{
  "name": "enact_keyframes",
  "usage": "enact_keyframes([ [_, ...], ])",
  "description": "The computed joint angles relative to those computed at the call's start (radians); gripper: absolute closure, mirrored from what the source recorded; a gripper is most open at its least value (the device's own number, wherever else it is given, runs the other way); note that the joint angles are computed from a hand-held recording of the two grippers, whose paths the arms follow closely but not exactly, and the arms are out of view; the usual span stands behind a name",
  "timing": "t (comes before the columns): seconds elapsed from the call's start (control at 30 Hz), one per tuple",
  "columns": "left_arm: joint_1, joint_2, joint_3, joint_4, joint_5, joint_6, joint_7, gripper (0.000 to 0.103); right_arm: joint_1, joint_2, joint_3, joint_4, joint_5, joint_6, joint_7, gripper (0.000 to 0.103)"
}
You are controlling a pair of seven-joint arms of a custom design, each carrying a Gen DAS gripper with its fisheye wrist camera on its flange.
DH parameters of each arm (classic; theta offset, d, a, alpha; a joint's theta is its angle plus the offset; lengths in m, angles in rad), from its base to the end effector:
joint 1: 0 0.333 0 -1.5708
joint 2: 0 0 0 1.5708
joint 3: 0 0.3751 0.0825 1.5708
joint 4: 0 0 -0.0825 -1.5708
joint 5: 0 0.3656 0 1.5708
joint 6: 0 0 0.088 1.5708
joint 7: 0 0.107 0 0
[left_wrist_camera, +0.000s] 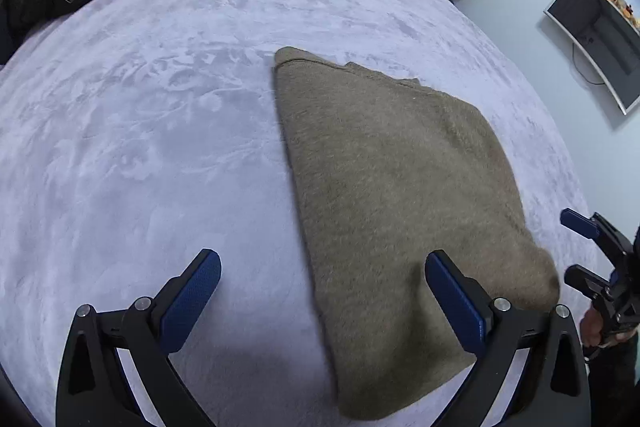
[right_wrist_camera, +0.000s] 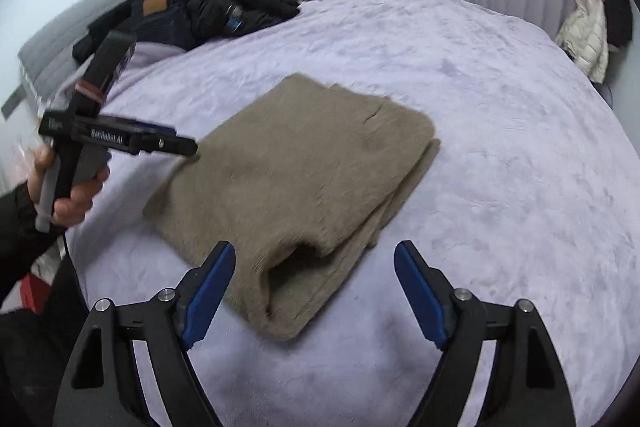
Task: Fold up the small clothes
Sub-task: 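Lift the gripped end and fold it over the sweater with the right gripper, then lay the folded end down and open the right gripper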
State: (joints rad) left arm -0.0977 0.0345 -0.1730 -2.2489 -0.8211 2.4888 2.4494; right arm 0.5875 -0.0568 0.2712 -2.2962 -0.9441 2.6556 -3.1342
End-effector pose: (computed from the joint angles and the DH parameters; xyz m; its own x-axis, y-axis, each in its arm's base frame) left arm 0.5146 -0.1384 0.4407 -0.5447 -0.7626 0.3489 -0.8147 0.3826 -0.4357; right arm 0.3186 0.4067 0.4775 0.0877 -0.9901 -0.1098 -0.7662 0.0034 -0.6426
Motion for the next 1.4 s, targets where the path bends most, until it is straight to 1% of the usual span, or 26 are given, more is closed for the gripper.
enact_keyframes([
  [0.07, -0.002, 0.057, -0.007, 0.07, -0.006, -0.09, -0.03, 0.001, -0.024, -0.001, -0.021, -0.005, 0.002, 0.026, 0.055, 0.016],
  [0.13, -0.009, 0.116, -0.024, 0.13, 0.026, -0.147, -0.086, 0.001, -0.054, 0.036, -0.052, -0.001, 0.046, 0.106, 0.064, 0.016],
  [0.17, -0.017, 0.133, -0.034, 0.143, 0.048, -0.147, -0.108, 0.001, -0.071, 0.064, -0.071, 0.0, 0.07, 0.161, 0.071, 0.016],
  [0.23, -0.035, 0.157, -0.049, 0.154, 0.102, -0.11, -0.154, 0.001, -0.09, 0.117, -0.099, 0.002, 0.141, 0.245, 0.057, 0.016],
  [0.27, -0.031, 0.173, -0.056, 0.168, 0.101, -0.12, -0.157, 0.001, -0.098, 0.146, -0.115, 0.0, 0.177, 0.306, 0.038, 0.016],
  [0.33, -0.009, 0.21, -0.068, 0.199, 0.071, -0.167, -0.152, 0.001, -0.111, 0.203, -0.133, -0.005, 0.244, 0.435, -0.009, 0.016],
  [0.37, 0.0, 0.223, -0.072, 0.212, 0.061, -0.185, -0.154, 0.001, -0.112, 0.228, -0.134, 0.001, 0.27, 0.459, -0.03, 0.016],
  [0.4, 0.005, 0.229, -0.077, 0.218, 0.056, -0.192, -0.147, 0.001, -0.079, 0.246, -0.169, 0.015, 0.264, 0.458, -0.029, 0.017],
  [0.43, 0.01, 0.228, -0.081, 0.217, 0.05, -0.188, -0.132, 0.012, -0.02, 0.256, -0.24, 0.032, 0.192, 0.464, 0.036, 0.017],
  [0.47, 0.012, 0.22, -0.085, 0.212, 0.045, -0.179, -0.115, 0.017, 0.029, 0.262, -0.296, 0.044, 0.154, 0.468, 0.075, 0.03],
  [0.5, 0.018, 0.211, -0.088, 0.206, 0.032, -0.177, -0.09, 0.028, 0.057, 0.266, -0.329, 0.051, 0.143, 0.487, 0.092, 0.047],
  [0.53, 0.024, 0.204, -0.088, 0.203, 0.018, -0.181, -0.071, 0.042, 0.076, 0.267, -0.347, 0.058, 0.149, 0.492, 0.091, 0.054],
  [0.57, 0.031, 0.195, -0.088, 0.199, 0.001, -0.186, -0.05, 0.048, 0.107, 0.263, -0.377, 0.065, 0.136, 0.488, 0.095, 0.063],
  [0.6, 0.035, 0.186, -0.086, 0.197, -0.012, -0.192, -0.035, 0.054, 0.129, 0.26, -0.392, 0.075, 0.126, 0.476, 0.089, 0.065],
  [0.67, 0.028, 0.161, -0.078, 0.185, -0.009, -0.179, -0.029, 0.057, 0.137, 0.25, -0.378, 0.095, 0.133, 0.423, 0.07, 0.066],
  [0.73, 0.02, 0.123, -0.072, 0.16, -0.006, -0.157, -0.015, 0.058, 0.144, 0.239, -0.368, 0.119, 0.097, 0.389, 0.098, 0.067],
  [0.77, 0.019, 0.105, -0.067, 0.151, -0.011, -0.16, -0.01, 0.058, 0.141, 0.232, -0.36, 0.126, 0.079, 0.373, 0.113, 0.067],
  [0.87, 0.021, 0.05, -0.043, 0.132, -0.017, -0.188, -0.001, 0.058, 0.128, 0.21, -0.298, 0.166, 0.087, 0.274, 0.091, 0.068],
  [0.93, 0.024, 0.013, -0.024, 0.118, -0.019, -0.219, 0.008, 0.058, 0.118, 0.195, -0.26, 0.181, 0.089, 0.242, 0.08, 0.068],
  [1.03, 0.024, -0.049, 0.003, 0.076, -0.012, -0.241, 0.031, 0.058, 0.1, 0.18, -0.185, 0.215, 0.15, 0.156, 0.014, 0.068],
  [1.1, 0.022, -0.087, 0.021, 0.045, 0.005, -0.252, 0.03, 0.058, 0.102, 0.184, -0.146, 0.247, 0.175, 0.107, -0.011, 0.068],
  [1.17, 0.02, -0.118, 0.036, 0.009, 0.021, -0.259, 0.027, 0.058, 0.111, 0.195, -0.12, 0.27, 0.195, 0.073, -0.03, 0.068],
  [1.27, 0.026, -0.152, 0.066, -0.045, 0.018, -0.275, 0.05, 0.058, 0.129, 0.212, -0.102, 0.281, 0.224, 0.074, -0.035, 0.068],
  [1.4, 0.034, -0.136, 0.081, -0.081, 0.023, -0.27, 0.052, 0.058, 0.159, 0.245, -0.112, 0.273, 0.22, 0.121, 0.019, 0.067],
])
